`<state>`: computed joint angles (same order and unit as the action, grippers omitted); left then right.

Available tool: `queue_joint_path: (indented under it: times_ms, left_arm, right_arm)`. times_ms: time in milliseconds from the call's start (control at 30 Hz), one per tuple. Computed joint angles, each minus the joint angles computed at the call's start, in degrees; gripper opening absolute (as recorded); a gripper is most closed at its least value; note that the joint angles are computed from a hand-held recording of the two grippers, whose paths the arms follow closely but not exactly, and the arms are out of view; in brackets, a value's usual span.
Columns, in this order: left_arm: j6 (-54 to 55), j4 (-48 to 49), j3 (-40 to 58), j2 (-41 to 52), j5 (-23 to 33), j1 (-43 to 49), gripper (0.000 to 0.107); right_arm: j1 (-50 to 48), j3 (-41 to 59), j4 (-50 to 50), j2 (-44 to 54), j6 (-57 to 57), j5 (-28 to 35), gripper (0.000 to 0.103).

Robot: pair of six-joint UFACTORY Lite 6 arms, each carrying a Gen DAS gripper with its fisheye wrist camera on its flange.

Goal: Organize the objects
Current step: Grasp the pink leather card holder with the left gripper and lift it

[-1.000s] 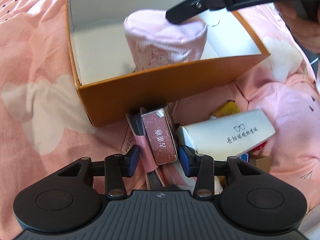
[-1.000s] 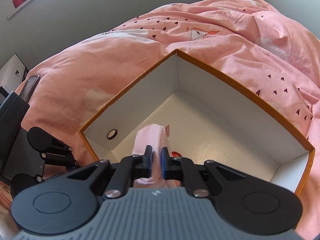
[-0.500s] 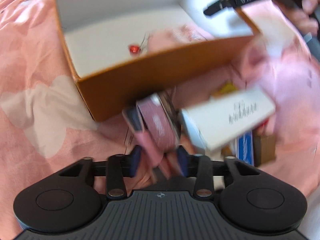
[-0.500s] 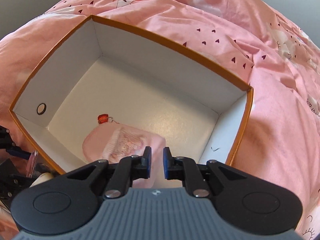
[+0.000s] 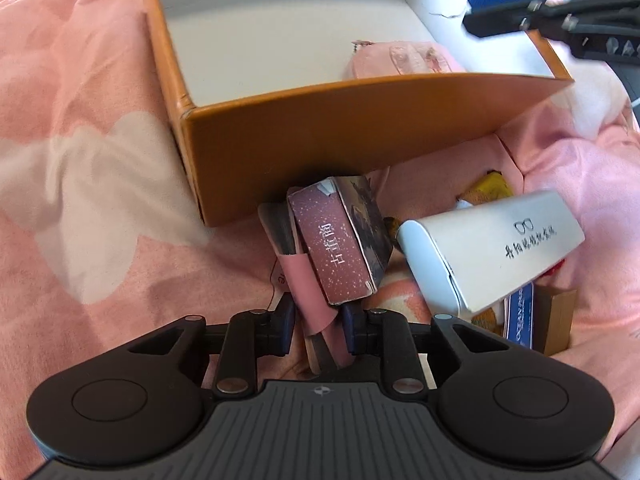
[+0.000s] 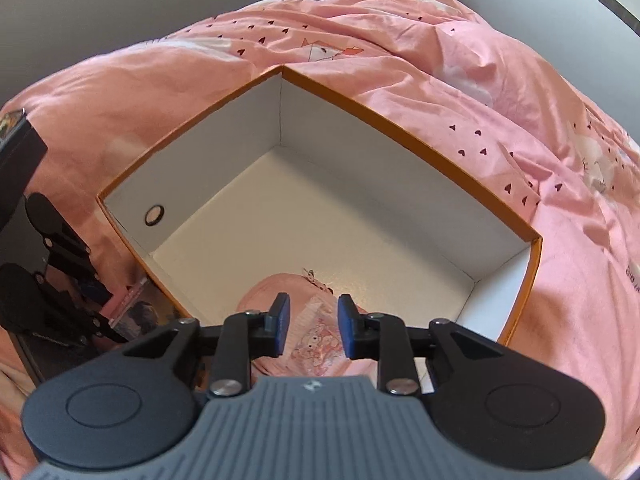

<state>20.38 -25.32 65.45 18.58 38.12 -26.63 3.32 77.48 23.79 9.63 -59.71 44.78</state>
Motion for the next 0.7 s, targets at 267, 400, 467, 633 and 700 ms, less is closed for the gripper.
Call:
queue_joint_path:
  times_ms: [267, 400, 467, 633, 700]
  left_arm:
    - [-7.33, 4.7, -2.13, -7.87, 1.16, -0.43, 0.023]
    - [-10.75, 7.52, -2.53, -11.0, 1.63, -1.26, 0.021]
    - [-11.69, 8.14, -2.92, -12.57, 1.75, -1.34, 0.021]
    - [-15.46, 9.74, -4.49, -16.6, 1.35, -2.03, 0.021]
    - [-16.61, 10.55, -4.94, -19.0, 1.92, -1.84, 0.021]
  right_arm:
    - [2.27, 23.83, -4.78, 22.92, -0.19, 11.67, 0.046]
    - [4.33, 32.46, -9.46, 30.41, 1.38, 14.88, 0.051]
    - [5.22, 34.23, -11.91, 32.57, 2.67, 15.59, 0.051]
    - [5.76, 32.7, -14.15, 32.92, 6.12, 13.92, 0.038]
    - [5.67, 30.38, -14.83, 31.23, 8.27, 12.34, 0.034]
